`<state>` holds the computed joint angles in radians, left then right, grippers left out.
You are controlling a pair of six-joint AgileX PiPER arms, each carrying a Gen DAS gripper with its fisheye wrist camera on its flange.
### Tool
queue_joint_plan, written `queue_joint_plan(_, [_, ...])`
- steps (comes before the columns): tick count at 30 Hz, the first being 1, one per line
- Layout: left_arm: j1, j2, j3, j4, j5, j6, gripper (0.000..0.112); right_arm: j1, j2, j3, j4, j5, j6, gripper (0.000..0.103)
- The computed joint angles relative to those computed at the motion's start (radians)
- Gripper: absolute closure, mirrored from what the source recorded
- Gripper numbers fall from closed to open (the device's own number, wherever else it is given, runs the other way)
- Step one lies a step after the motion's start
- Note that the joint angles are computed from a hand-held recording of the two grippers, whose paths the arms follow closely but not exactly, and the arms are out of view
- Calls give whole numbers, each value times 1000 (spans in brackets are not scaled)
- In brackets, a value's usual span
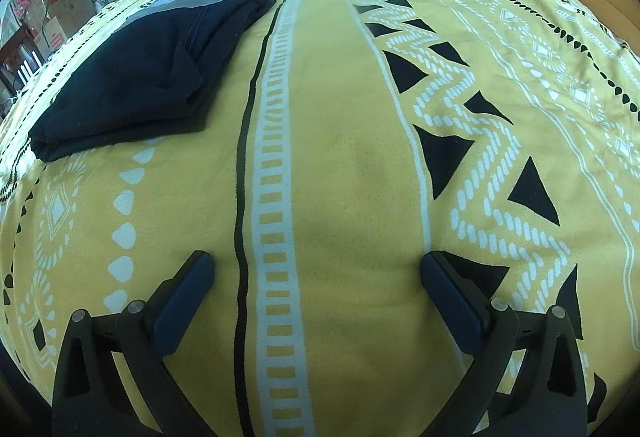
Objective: Fold small clothes
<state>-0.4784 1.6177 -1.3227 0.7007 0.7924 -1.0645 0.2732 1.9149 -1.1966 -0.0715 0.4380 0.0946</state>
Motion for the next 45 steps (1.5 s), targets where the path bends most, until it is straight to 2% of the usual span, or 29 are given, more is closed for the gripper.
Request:
queue_joint_plan(3, [-51,22,-21,21,29,-32,10,12,-1,-8,-37,19,28,0])
queue_joint_plan(6, [-68,6,3,36,14,-31,9,20,11,-30,-56,38,46,0])
queue_joint_plan(11, [-65,0,6,25,55,-5,9,-2,24,-78,40,88,-45,0])
queue_joint_plan(18, [-76,-59,17,65,111,-42,9,84,-198,-69,-65,103,96,0])
queue_joint_plan(20, [-72,-68,10,45,128,-24,9,114,-226,-106,-79,143,127,0])
queue_joint_plan(23, [-68,-82,1,29,136,-15,9,193,-245,-178,-202,259,249,0])
queue_joint_plan(27, [-86,-93,-26,51,176,-21,10,270,-306,-191,-289,324,348,0])
queue_joint_plan(33, [-70,-113,-53,-3,160,13,10,299,-387,-217,-262,353,367,0])
queue_joint_plan(38, [-71,-107,-64,-95,151,75,9,335,-433,-201,-300,377,389,0])
queue_joint_plan(45, [-141,-85,-79,-1,208,34,9,330,-475,-169,-282,368,383,0])
